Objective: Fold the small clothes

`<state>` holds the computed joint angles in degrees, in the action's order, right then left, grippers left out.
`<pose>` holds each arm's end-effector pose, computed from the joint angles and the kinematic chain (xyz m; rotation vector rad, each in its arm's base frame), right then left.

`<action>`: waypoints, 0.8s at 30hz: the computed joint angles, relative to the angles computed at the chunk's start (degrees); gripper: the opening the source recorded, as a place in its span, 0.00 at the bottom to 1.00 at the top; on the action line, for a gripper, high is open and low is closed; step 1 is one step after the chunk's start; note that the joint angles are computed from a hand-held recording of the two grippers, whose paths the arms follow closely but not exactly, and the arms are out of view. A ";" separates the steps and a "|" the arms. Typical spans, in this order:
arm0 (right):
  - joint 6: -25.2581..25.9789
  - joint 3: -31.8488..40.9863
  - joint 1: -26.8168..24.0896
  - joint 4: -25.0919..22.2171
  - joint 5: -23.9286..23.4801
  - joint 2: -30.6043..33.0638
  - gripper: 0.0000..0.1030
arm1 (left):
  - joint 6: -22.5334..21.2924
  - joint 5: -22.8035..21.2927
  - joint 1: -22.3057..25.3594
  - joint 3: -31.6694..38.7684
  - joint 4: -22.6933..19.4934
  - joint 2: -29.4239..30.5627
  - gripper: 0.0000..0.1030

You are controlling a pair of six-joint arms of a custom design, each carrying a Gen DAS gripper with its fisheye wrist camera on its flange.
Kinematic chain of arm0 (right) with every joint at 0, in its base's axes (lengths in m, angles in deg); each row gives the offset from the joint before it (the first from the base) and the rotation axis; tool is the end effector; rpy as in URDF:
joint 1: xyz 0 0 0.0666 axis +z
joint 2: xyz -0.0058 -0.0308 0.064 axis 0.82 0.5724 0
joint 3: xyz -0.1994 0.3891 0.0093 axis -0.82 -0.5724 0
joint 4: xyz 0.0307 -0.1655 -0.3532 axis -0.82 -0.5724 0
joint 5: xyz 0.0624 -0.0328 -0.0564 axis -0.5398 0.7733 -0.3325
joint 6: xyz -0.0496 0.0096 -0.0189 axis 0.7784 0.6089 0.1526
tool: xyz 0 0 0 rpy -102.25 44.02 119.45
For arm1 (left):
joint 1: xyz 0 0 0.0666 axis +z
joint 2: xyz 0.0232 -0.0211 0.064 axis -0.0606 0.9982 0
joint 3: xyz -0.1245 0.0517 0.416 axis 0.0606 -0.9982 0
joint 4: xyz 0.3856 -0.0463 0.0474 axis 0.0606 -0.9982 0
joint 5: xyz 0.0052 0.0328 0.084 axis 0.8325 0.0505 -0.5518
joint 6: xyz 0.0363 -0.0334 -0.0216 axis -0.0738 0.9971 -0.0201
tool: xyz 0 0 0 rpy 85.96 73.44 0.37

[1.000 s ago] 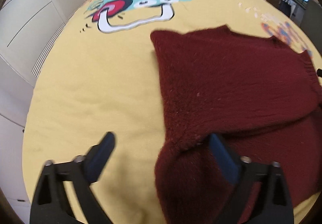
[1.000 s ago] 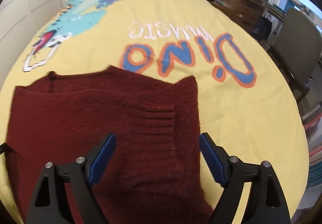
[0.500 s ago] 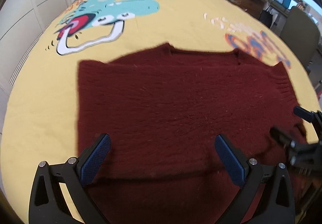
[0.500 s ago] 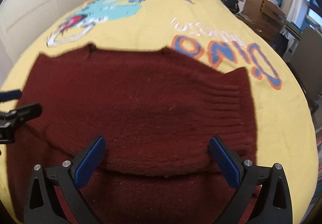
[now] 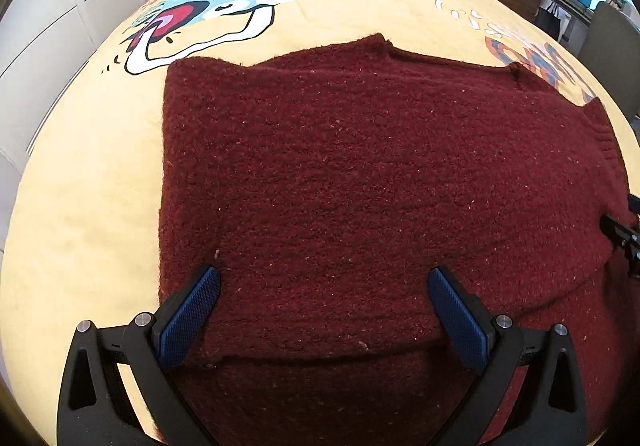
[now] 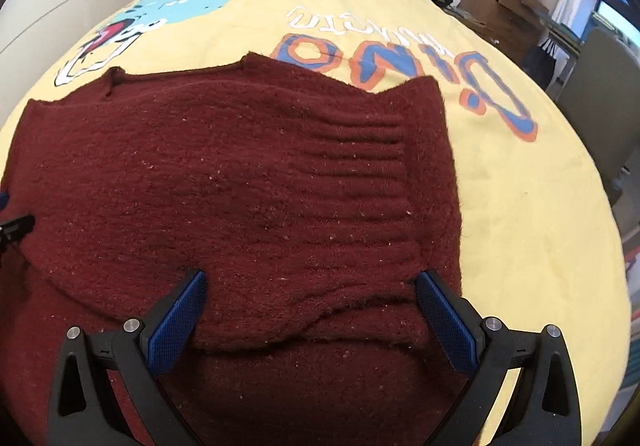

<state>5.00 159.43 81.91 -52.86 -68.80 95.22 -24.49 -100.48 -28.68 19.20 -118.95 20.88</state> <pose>0.4593 0.2237 0.4518 -0.0790 2.5688 0.0354 0.4442 -0.2015 0.5007 0.1611 2.6437 0.0465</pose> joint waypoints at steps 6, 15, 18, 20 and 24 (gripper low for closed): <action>-2.79 2.10 -0.70 -3.70 -3.44 -0.01 1.00 | 3.23 0.21 -0.99 5.89 -9.00 1.75 0.99; -4.48 -4.21 -0.18 -8.30 -4.10 -12.25 1.00 | 8.42 3.02 -2.33 0.92 -12.44 -9.05 0.99; -6.51 -8.84 0.31 -10.06 -3.65 -16.58 1.00 | 9.41 2.67 -2.95 -1.85 -14.66 -12.06 0.99; -8.22 -11.73 0.39 -10.79 -4.80 -18.63 1.00 | 10.68 3.00 -3.32 -4.29 -16.00 -14.11 0.99; -11.18 -16.58 0.47 -12.52 -7.08 -21.42 1.00 | 13.69 3.61 -4.30 -8.49 -17.91 -17.20 0.99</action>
<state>-6.18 142.85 82.38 -65.38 -75.89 73.80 -10.80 -96.87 -32.98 10.71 -136.86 3.68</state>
